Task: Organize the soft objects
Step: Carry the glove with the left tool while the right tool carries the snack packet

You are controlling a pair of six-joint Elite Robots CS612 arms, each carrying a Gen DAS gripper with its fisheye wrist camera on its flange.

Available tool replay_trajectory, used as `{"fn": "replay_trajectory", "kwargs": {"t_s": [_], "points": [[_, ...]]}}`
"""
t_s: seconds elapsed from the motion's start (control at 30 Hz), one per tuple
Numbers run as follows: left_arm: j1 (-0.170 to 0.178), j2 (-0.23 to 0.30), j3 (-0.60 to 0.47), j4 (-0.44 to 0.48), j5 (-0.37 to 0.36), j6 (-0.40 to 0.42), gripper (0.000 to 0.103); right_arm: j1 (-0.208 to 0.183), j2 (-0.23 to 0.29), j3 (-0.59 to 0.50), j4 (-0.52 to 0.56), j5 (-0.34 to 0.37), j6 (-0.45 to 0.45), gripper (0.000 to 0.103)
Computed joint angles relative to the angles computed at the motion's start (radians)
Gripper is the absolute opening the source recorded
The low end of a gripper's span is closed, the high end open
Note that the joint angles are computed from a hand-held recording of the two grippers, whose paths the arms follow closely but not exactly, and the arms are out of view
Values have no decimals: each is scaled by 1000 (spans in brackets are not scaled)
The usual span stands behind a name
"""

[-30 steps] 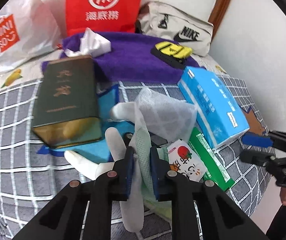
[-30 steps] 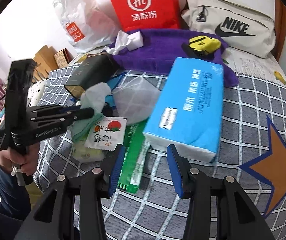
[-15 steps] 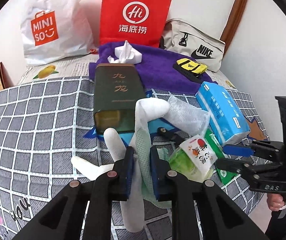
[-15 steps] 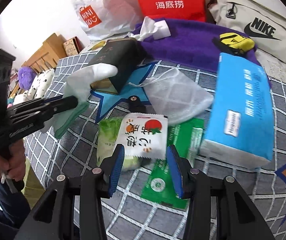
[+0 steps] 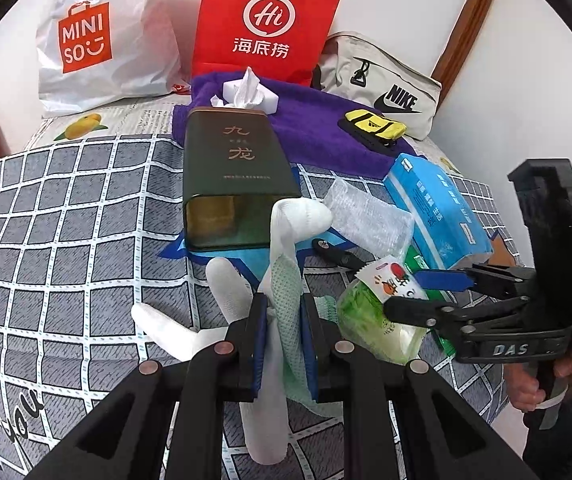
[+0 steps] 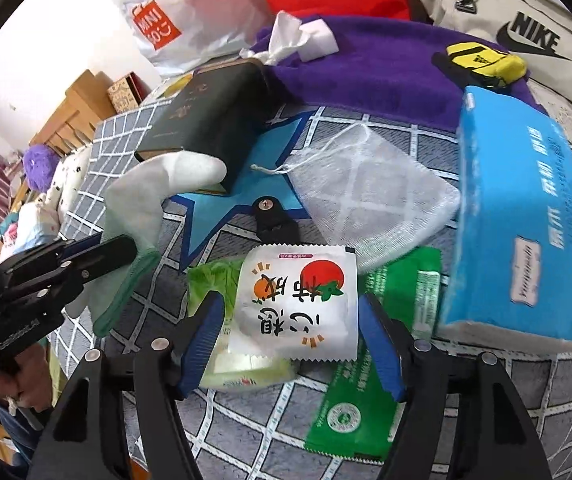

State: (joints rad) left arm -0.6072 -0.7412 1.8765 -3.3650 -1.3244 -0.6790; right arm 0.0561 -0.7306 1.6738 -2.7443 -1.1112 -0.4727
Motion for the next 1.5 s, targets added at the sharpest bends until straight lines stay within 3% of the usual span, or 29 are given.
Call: {"fn": "replay_trajectory", "kwargs": {"t_s": [0.17, 0.7, 0.9, 1.23, 1.37, 1.43, 1.5], "points": [[3, 2, -5, 4, -11, 5, 16, 19, 9, -6, -19, -41, -24, 69], [6, -26, 0, 41, 6, -5, 16, -6, -25, 19, -32, 1, -57, 67], [5, -35, -5, 57, 14, 2, 16, -12, -28, 14, 9, 16, -86, 67], [5, -35, -7, 76, 13, -6, 16, 22, 0, 1, -28, -116, -98, 68], [6, -35, -3, 74, 11, -10, 16, 13, 10, -6, -26, -77, -65, 70], [6, -35, -2, 76, 10, -11, 16, 13, 11, -6, -26, -77, -72, 68], [7, -34, -3, 76, 9, -12, 16, 9, 9, -4, -16, -56, -97, 57]]}}
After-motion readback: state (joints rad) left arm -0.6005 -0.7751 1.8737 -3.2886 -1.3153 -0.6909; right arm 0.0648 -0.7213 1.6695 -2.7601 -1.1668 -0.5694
